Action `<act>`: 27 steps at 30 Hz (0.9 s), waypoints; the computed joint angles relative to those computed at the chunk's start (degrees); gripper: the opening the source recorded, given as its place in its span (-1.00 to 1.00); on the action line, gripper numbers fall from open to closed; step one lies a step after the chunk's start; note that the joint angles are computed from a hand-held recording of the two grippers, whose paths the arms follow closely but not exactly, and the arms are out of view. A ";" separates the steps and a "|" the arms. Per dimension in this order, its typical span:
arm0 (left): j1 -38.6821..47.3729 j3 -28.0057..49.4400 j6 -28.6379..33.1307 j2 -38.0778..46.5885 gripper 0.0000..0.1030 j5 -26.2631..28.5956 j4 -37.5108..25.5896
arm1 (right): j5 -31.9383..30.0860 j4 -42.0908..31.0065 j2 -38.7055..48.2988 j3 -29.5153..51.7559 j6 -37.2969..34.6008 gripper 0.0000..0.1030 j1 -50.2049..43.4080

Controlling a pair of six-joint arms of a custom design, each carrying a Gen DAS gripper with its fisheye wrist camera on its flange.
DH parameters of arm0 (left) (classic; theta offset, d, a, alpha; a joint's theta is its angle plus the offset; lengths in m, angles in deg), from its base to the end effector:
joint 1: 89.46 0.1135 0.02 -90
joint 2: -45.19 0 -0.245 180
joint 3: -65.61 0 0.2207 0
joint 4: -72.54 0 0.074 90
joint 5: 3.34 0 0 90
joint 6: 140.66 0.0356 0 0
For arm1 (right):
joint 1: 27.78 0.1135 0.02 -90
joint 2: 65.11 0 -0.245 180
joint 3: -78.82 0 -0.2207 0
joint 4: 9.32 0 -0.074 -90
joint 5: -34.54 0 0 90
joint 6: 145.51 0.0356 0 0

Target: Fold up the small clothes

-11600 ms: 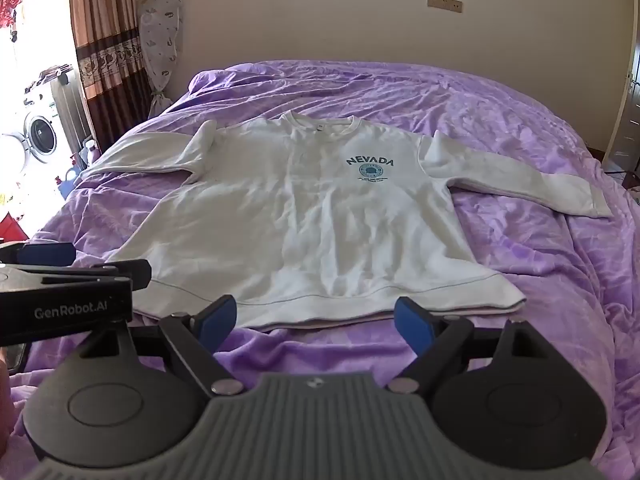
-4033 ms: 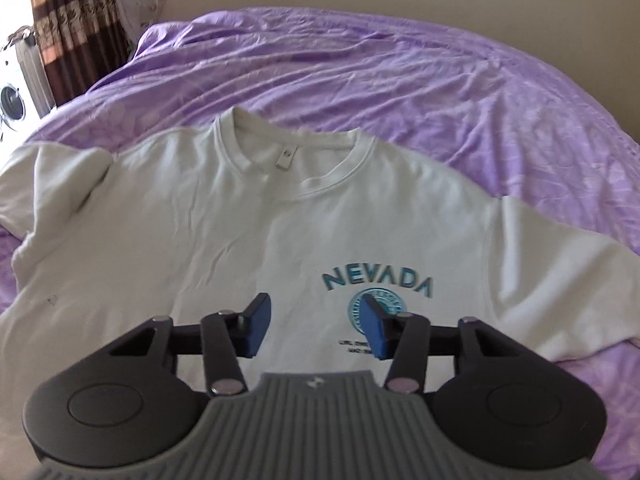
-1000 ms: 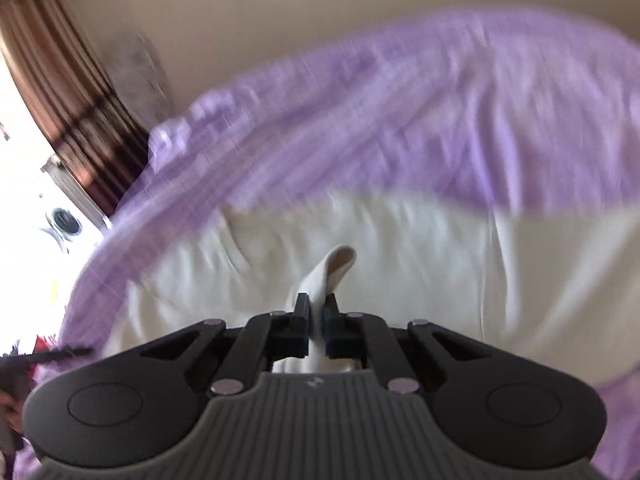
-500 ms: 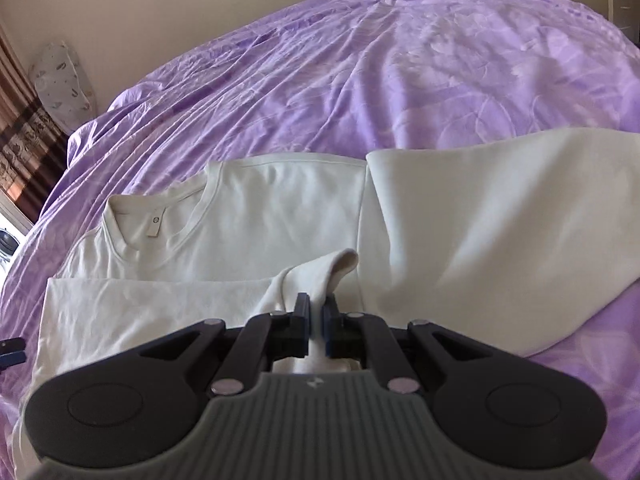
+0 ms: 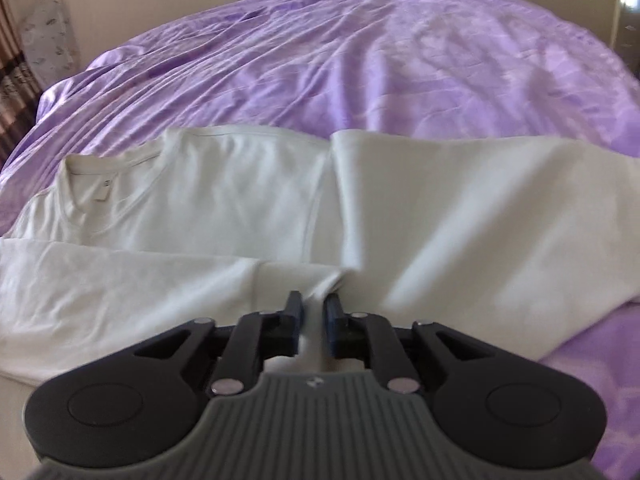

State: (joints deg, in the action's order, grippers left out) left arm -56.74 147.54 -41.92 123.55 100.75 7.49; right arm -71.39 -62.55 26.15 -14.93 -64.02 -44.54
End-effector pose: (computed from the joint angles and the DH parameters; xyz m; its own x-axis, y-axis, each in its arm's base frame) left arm 0.2088 0.1239 0.2718 -0.7954 -0.3359 -0.5044 -0.3092 0.9408 -0.1389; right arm 0.2922 -0.0778 0.2471 -0.8257 0.1001 -0.5551 0.0170 0.9881 0.1529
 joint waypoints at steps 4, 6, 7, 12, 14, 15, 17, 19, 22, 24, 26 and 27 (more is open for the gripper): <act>3.40 1.96 4.93 -3.44 -0.76 5.41 -5.96 | -1.90 -4.42 -2.30 2.04 -1.09 -0.61 -2.25; 4.60 3.43 8.22 -5.07 -0.76 8.26 -9.93 | -5.77 -8.12 -3.25 3.31 -1.50 -0.61 -3.86; 5.13 3.86 10.07 -6.15 -0.76 9.55 -11.77 | -6.87 -9.50 -3.86 3.44 -1.56 -0.60 -4.08; 3.20 1.76 16.22 -11.38 -0.76 7.35 -16.12 | -6.23 -9.77 -9.14 -1.38 -6.47 -0.66 -0.13; 1.89 -0.62 17.79 -12.61 -0.67 4.11 -16.47 | -3.24 -8.42 -10.14 -4.30 -7.05 -0.67 1.85; 1.10 -1.96 18.10 -12.92 -0.48 2.04 -16.33 | -1.79 -7.62 -10.33 -5.89 -7.26 -0.68 2.53; 0.40 -4.34 18.58 -13.67 -0.40 -0.67 -14.97 | -0.02 -6.02 -10.62 -8.86 -8.35 -0.72 3.09; 0.62 -4.37 17.47 -13.99 -0.38 -1.04 -15.00 | 0.24 -4.80 -10.19 -10.51 -9.23 -0.73 2.58; 0.21 -2.60 17.48 -15.16 -0.39 -2.51 -16.58 | -0.70 -6.66 -10.26 -9.22 -9.20 -0.73 1.15; 0.88 -0.47 18.16 -15.82 -0.39 -2.50 -18.09 | -2.49 -9.66 -10.87 -7.10 -9.71 -0.72 -1.36; 2.54 2.30 18.30 -16.02 -0.39 -0.75 -19.40 | -5.17 -13.04 -10.78 -4.03 -11.14 -0.68 -5.49; 3.48 3.20 18.48 -16.16 -0.36 0.15 -19.64 | -6.73 -15.09 -10.49 -2.10 -12.06 -0.64 -8.05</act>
